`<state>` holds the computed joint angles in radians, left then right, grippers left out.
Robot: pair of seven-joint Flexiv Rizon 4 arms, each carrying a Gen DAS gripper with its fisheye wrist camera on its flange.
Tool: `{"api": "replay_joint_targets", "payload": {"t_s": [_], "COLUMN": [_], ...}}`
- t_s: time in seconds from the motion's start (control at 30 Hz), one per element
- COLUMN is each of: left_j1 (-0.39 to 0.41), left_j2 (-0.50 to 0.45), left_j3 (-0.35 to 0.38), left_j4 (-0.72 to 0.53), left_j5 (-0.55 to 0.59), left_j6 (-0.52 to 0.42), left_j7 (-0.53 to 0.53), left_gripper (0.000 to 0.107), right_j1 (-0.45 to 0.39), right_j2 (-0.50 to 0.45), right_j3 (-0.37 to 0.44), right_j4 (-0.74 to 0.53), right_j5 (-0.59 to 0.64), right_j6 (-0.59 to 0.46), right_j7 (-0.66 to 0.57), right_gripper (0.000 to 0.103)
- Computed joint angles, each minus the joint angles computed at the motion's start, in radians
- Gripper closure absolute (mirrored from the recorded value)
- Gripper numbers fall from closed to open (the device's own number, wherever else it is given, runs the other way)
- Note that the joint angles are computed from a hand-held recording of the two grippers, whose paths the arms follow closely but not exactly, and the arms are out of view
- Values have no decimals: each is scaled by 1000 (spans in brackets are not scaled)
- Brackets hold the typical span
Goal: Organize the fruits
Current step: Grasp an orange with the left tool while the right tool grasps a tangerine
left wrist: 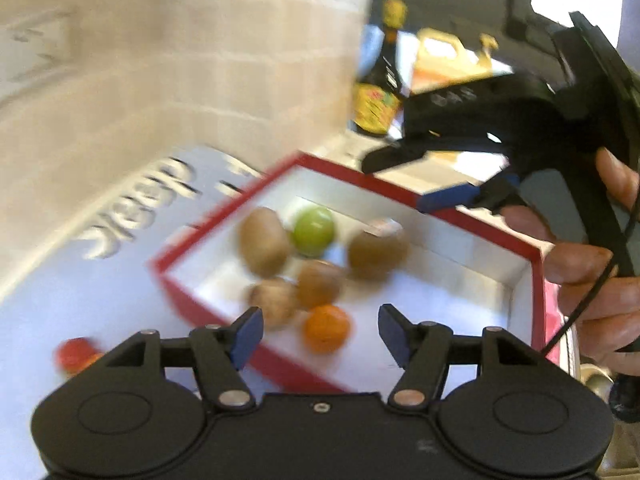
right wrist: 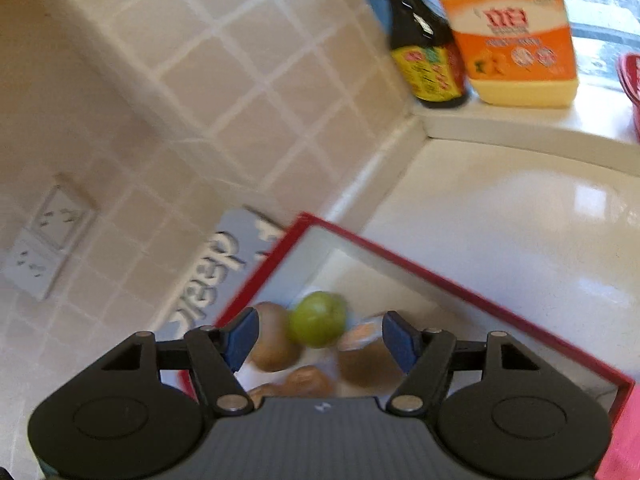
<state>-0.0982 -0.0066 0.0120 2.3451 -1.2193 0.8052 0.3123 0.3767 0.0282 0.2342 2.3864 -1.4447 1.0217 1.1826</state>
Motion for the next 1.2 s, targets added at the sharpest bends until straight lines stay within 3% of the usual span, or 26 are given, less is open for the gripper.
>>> {"api": "replay_joint_targets", "payload": {"t_s": [0.17,0.3,0.47,0.67,0.83,1.0,1.2], "left_j1": [70,152,200,281,316,323,316], "left_j2": [20,-31,-115,-190,-250,-301,-328], "left_j3": [56,85,68,58,41,17,-5], "left_j4": [-29,-93,-142,-187,-225,-254,-266], "left_j5": [-98,-94,-4,127,194,231,245], "left_j6": [-4,-20,115,-31,-128,-154,-135], "left_j7": [19,-67,-222,-393,-498,-545,-549], "left_gripper": [31,31,34,38,39,39,42], "right_j1": [54,112,198,284,333,367,383], "right_j2": [-21,-93,-233,-383,-440,-471,-500], "right_j3": [32,35,20,-24,-57,-93,-136], "right_j4": [-81,-171,-295,-392,-423,-441,-445], "right_j5": [-1,-28,17,145,268,340,364], "right_j6": [-42,-25,18,106,120,118,166], "right_j7": [-88,-160,-311,-467,-598,-697,-732], "right_gripper": [32,32,33,36,36,36,39]}}
